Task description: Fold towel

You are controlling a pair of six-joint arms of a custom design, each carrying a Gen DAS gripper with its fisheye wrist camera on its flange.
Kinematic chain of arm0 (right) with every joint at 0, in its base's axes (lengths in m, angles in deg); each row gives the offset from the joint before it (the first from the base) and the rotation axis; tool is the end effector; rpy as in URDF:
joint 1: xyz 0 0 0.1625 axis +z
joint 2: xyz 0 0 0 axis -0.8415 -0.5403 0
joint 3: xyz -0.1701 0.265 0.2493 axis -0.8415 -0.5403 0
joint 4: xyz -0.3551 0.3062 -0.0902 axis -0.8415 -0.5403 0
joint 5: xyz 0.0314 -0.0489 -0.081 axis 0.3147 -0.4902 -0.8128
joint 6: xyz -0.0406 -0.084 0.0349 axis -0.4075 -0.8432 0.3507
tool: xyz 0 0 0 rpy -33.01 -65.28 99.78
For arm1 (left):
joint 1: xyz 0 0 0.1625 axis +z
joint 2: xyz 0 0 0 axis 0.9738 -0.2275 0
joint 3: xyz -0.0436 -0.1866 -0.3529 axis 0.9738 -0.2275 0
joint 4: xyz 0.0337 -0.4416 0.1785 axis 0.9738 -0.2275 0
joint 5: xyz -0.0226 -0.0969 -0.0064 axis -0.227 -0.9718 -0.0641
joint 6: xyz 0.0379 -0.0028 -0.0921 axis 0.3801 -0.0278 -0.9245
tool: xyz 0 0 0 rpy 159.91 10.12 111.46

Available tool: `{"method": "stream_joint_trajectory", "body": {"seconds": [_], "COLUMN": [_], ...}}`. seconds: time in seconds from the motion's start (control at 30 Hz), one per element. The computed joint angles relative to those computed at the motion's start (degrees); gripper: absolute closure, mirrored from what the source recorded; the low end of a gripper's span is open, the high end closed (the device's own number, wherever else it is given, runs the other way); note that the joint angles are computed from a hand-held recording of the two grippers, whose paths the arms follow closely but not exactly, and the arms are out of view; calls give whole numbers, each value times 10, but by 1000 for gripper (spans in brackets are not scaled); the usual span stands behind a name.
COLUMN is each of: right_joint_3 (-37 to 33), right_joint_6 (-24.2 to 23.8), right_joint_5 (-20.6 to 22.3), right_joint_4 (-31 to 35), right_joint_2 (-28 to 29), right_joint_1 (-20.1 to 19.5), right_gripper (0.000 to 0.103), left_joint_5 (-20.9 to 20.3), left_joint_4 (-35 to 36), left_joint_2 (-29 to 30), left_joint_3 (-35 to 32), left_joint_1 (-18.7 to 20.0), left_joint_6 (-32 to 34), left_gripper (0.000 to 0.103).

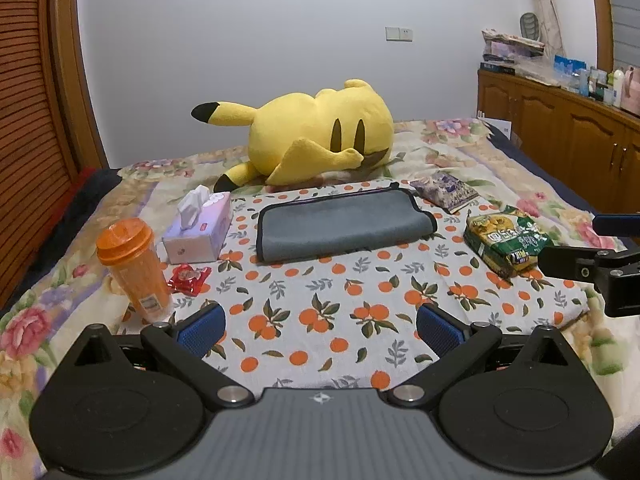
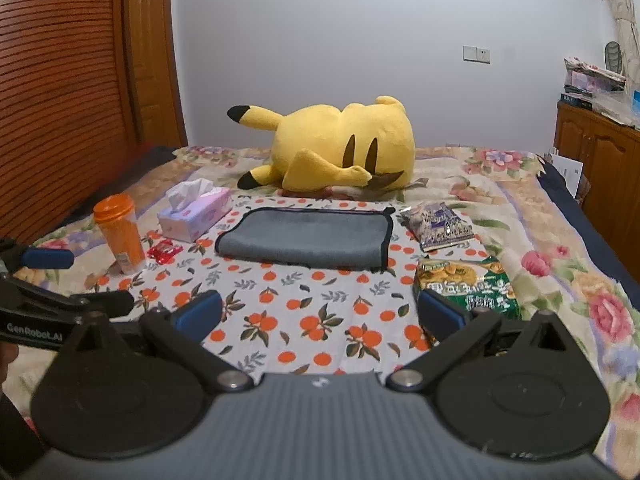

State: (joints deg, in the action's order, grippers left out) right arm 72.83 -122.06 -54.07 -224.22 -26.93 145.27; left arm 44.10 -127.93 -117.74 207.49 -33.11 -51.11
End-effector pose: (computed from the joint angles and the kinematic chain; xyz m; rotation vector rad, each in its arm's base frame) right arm 0.1117 -0.5599 0.1607 0.9654 -2.3194 1.1186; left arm -0.2121 -0.5137 0.0982 0.4515 2.0259 -1.0871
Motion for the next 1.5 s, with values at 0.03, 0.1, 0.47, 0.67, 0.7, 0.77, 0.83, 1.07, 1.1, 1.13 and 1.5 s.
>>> {"method": "stream_joint_trajectory", "body": {"seconds": [0.03, 0.1, 0.47, 0.67, 0.7, 0.77, 0.83, 1.07, 1.1, 1.13, 1.5], "right_joint_3": [2, 7, 35, 40, 39, 39, 38, 33, 34, 34, 41], "right_joint_6": [0, 2, -3, -5, -5, -7, -11, -3, -3, -3, -9], "right_joint_5": [0, 1, 6, 5, 6, 8, 5, 0, -1, -1, 7], "right_joint_4": [-1, -2, -13, -23, -25, -35, -39, -45, -47, -49, -71], "right_joint_2": [0, -2, -8, -5, -4, 0, 6, 12, 13, 13, 12], "right_joint_1": [-1, -4, -21, -30, -31, -33, -36, -38, -38, -38, -40], "right_gripper": [0, 0, 0, 0, 0, 0, 0, 0, 0, 0, 0], "left_joint_5": [0, 0, 3, 3, 3, 4, 5, 12, 13, 14, 37], "left_joint_4": [2, 6, 32, 29, 28, 26, 19, -13, -14, -15, -75], "left_joint_2": [-1, -3, -4, -7, -7, -7, -7, 1, 1, 1, 16], "left_joint_3": [3, 9, 37, 48, 49, 51, 54, 57, 57, 57, 59], "left_joint_1": [-1, -3, -11, -8, -7, -5, -4, -8, -8, -9, -19], "left_joint_6": [-5, -18, -82, -101, -102, -106, -110, -94, -93, -92, -54], "left_gripper": [0, 0, 0, 0, 0, 0, 0, 0, 0, 0, 0]}}
